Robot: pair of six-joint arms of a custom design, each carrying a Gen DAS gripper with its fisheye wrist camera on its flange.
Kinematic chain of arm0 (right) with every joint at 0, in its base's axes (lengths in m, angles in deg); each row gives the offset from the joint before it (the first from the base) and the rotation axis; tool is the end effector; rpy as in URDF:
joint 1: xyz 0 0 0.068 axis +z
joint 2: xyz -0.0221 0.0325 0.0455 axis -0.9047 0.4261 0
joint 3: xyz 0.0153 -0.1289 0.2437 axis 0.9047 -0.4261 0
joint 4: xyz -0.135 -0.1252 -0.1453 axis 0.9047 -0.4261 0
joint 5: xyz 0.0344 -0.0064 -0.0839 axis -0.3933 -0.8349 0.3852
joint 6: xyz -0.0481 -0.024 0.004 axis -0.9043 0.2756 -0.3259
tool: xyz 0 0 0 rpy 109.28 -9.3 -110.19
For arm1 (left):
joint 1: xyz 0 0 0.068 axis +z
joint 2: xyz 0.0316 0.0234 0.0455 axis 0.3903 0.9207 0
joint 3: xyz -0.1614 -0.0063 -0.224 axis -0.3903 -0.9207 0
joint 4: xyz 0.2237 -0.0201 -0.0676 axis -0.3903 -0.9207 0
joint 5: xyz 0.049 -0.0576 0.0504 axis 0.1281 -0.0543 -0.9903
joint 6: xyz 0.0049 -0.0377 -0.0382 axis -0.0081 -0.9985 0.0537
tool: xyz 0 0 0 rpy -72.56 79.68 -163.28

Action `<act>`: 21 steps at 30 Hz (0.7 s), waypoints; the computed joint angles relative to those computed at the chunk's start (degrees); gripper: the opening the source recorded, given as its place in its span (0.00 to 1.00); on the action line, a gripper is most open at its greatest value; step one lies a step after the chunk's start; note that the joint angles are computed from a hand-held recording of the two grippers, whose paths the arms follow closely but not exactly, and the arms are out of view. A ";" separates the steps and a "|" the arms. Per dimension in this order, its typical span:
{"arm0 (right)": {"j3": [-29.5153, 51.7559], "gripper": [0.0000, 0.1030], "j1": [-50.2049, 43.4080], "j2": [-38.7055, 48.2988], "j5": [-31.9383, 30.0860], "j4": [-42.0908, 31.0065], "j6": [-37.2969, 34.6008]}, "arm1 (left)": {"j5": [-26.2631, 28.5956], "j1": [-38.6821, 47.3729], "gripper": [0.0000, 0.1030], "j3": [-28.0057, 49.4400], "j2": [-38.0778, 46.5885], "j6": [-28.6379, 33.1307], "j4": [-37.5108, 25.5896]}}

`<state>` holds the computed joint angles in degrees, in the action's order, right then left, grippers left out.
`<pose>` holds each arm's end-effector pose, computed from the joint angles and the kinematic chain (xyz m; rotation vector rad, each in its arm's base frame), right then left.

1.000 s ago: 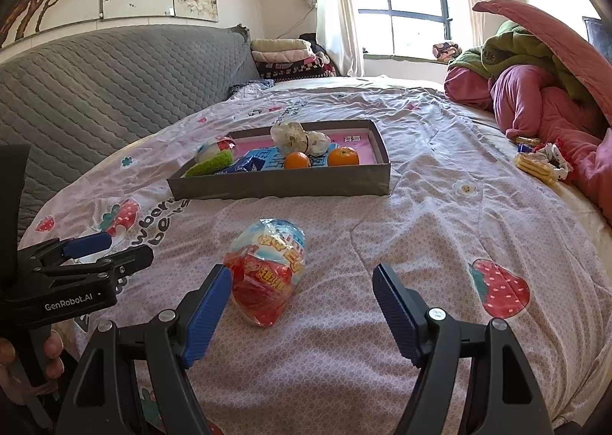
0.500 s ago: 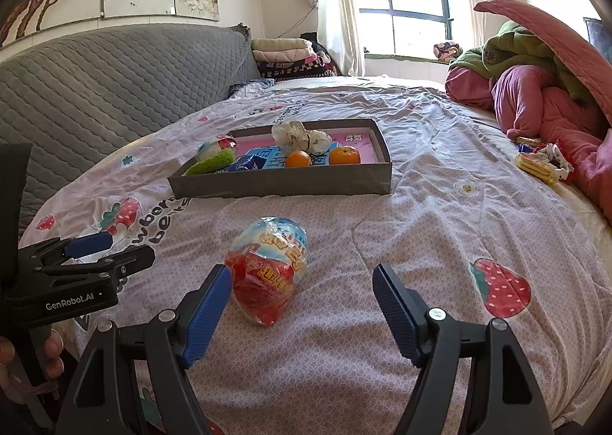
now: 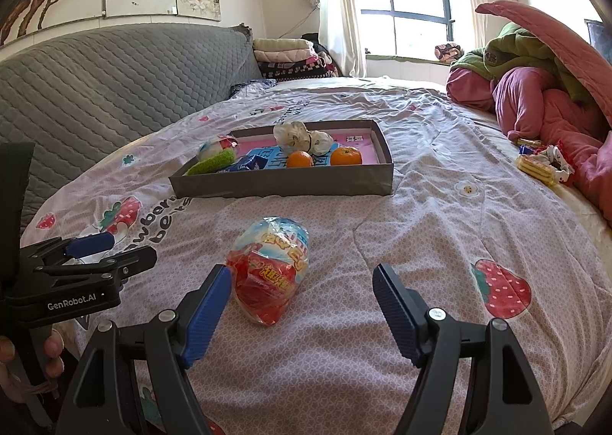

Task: Organize objects

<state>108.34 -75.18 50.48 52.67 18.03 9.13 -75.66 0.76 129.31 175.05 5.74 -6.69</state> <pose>0.2543 -0.0363 0.0669 -0.0583 2.1856 0.1692 0.3028 -0.1181 0.0726 0.1467 2.3345 -0.1209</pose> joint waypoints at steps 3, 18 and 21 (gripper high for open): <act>-0.12 0.74 0.31 -0.04 0.12 -0.02 -0.11 | 0.08 0.11 0.76 0.12 0.20 -0.04 -0.07; -0.05 0.74 1.15 -0.02 0.81 -0.47 -0.70 | 0.68 0.25 0.76 -0.06 0.54 -0.28 0.24; -0.16 0.74 1.36 -0.17 1.13 -0.44 -0.71 | 0.62 0.24 0.76 -0.06 0.65 -0.25 0.43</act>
